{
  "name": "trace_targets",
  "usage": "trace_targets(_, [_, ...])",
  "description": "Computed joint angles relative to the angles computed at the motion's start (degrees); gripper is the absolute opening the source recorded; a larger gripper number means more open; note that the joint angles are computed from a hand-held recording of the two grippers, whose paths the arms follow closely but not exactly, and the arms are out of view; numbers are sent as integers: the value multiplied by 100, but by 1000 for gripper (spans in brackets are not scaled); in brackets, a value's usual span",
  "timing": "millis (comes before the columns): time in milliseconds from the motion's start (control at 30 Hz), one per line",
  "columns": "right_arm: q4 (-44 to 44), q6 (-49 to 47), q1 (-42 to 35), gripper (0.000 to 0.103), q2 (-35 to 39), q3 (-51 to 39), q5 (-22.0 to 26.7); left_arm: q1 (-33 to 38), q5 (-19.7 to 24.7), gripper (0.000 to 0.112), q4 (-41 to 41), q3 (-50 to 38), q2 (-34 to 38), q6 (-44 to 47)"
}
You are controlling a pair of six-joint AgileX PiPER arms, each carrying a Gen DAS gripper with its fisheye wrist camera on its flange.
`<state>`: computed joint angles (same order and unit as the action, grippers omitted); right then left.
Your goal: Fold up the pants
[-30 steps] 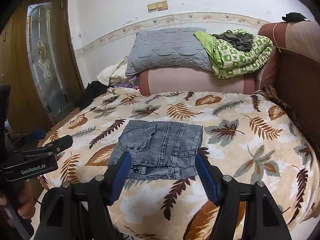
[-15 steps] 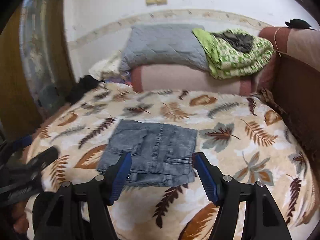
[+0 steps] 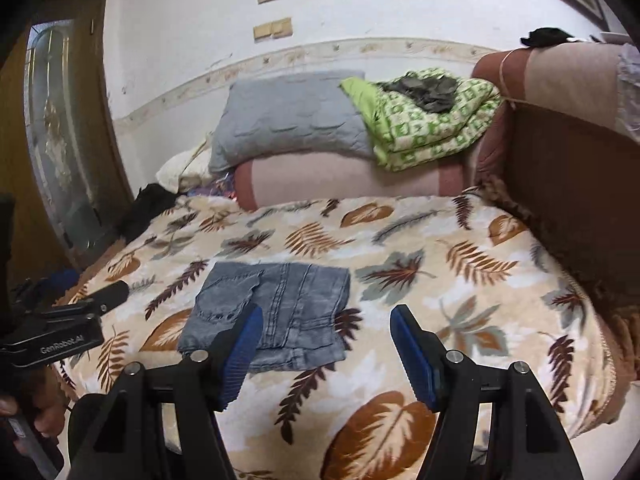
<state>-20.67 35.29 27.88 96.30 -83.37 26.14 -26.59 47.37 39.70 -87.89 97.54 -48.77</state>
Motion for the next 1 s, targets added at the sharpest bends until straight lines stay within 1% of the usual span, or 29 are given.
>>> trace_targets(100, [-163,116,-15,70,-111,53,-31,-67,-41,95,-140,-89,-8,142])
trace_targets(267, [28,-43,46,70,-79,4,-115,-168,-97,95,-54,-23,-103,133])
trace_targets(500, [-619,287,336,70,-24,-40,-89,-136,-130,95,-31,45,-136,111])
trace_targets(700, [-438,202,290,70,-7,-19,-142,-89,-175,95,-44,87,-143,162])
trace_targets(833, [-266,-10,300,70,103,-138,-23,-30,-214,95,-236,71,-119,340])
trace_targets(1000, [-329,49,338,70,107,-136,-35,7,-247,95,-294,60,-106,398])
